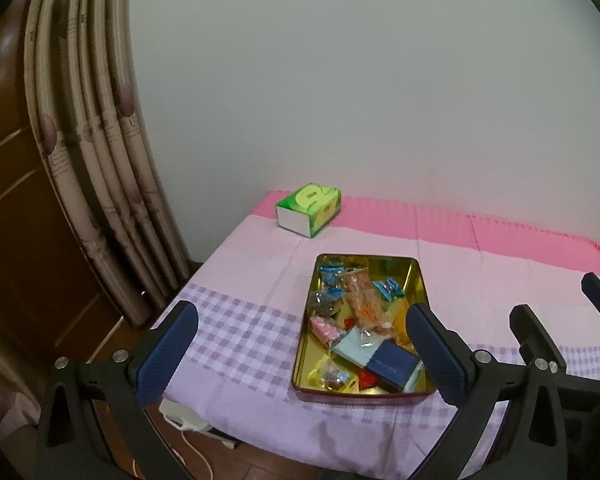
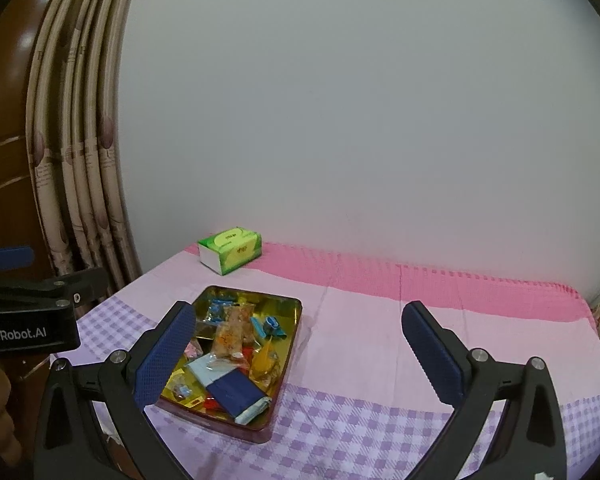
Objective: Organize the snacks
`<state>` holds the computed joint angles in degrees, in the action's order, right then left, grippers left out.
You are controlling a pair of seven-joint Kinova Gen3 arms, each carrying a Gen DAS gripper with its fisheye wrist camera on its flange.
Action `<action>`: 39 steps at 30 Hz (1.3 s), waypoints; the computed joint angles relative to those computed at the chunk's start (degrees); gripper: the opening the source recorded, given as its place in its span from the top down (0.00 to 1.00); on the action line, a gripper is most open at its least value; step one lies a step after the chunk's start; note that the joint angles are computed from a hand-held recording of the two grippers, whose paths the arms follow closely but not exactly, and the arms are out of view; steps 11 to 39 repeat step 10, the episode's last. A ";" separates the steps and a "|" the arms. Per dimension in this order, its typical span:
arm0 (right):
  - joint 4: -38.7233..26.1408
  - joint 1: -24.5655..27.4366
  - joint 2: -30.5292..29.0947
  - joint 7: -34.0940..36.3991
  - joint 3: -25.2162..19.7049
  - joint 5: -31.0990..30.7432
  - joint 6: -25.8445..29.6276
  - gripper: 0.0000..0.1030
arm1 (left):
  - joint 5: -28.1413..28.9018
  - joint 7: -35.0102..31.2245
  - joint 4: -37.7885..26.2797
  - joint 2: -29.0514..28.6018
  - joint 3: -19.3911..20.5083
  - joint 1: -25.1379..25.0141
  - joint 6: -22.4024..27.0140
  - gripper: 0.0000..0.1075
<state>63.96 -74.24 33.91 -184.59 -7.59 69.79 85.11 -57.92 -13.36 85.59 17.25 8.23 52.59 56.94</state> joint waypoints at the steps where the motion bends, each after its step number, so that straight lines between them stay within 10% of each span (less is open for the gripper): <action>1: 0.61 0.01 -0.21 -0.32 0.57 -0.54 -0.63 0.00 | 0.24 -0.56 -0.48 0.52 0.07 -0.22 -0.07 0.04; 10: 9.86 5.34 -4.89 -3.39 4.20 -11.62 -6.57 0.00 | 4.07 -6.31 -2.66 2.72 -0.79 -1.44 -3.40 0.04; 39: 9.86 5.34 -4.89 -3.39 4.20 -11.62 -6.57 0.00 | 4.07 -6.31 -2.66 2.72 -0.79 -1.44 -3.40 0.04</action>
